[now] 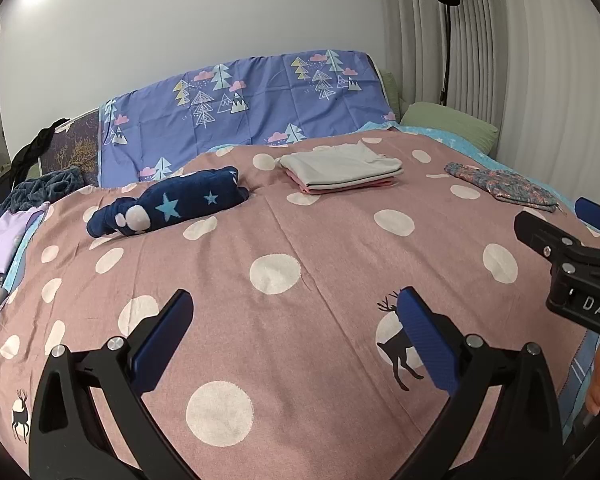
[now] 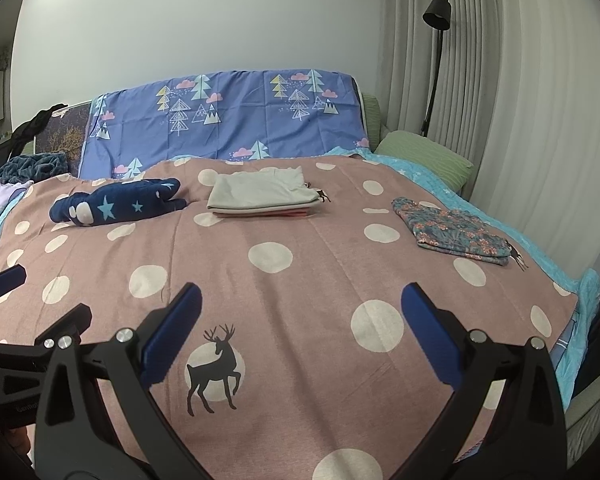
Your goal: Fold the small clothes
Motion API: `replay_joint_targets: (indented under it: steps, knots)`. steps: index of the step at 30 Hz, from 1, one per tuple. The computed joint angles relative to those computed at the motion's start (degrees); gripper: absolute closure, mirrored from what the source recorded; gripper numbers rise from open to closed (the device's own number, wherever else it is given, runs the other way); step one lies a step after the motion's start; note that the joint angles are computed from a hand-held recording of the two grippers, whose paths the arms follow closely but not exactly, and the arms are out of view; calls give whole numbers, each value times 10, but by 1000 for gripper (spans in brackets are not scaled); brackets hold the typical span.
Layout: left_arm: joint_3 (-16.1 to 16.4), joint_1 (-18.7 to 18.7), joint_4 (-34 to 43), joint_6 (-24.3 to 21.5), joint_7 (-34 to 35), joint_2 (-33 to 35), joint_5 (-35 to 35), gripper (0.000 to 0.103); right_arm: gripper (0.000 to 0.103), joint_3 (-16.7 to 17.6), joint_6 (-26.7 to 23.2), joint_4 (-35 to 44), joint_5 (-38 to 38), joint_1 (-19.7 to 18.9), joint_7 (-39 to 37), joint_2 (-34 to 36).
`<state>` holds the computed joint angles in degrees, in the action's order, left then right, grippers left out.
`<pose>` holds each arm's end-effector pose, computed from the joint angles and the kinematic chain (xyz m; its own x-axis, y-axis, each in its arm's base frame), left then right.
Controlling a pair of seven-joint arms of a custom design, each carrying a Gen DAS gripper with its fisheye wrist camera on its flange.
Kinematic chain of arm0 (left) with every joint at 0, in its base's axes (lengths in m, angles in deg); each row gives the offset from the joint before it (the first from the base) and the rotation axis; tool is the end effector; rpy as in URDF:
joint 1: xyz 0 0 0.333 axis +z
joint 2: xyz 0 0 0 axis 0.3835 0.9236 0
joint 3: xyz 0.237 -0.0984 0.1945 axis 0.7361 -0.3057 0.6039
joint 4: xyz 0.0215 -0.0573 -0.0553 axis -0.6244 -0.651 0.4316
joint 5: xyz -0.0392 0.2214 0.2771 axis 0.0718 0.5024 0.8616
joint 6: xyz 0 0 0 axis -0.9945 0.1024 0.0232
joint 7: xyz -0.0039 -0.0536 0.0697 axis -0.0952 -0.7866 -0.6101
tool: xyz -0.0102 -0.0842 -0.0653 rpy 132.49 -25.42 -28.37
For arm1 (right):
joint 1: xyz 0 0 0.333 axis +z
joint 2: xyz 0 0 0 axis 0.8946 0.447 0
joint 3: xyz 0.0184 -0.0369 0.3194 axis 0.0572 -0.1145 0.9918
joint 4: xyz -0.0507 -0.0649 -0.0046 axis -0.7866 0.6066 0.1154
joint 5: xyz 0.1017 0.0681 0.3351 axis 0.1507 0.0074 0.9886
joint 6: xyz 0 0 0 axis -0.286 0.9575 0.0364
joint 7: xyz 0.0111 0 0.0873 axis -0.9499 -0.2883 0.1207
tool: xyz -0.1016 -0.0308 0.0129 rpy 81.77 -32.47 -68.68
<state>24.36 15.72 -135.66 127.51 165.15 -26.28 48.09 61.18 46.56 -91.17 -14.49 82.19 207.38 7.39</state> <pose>0.6929 -0.1545 0.6298 -0.4260 -0.9014 -0.0776 -0.5147 0.3120 -0.7986 0.6294 0.1703 0.6373 -0.3917 -0.9188 0.0481 -0.5008 0.1690 -0.8489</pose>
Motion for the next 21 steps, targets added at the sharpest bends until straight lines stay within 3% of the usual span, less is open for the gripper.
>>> replay_joint_targets:
  steps: [21]
  knots:
    - [1,-4,22,-13,-3,10,6,1,2,-1,8,-1,1,-4,-2,-1]
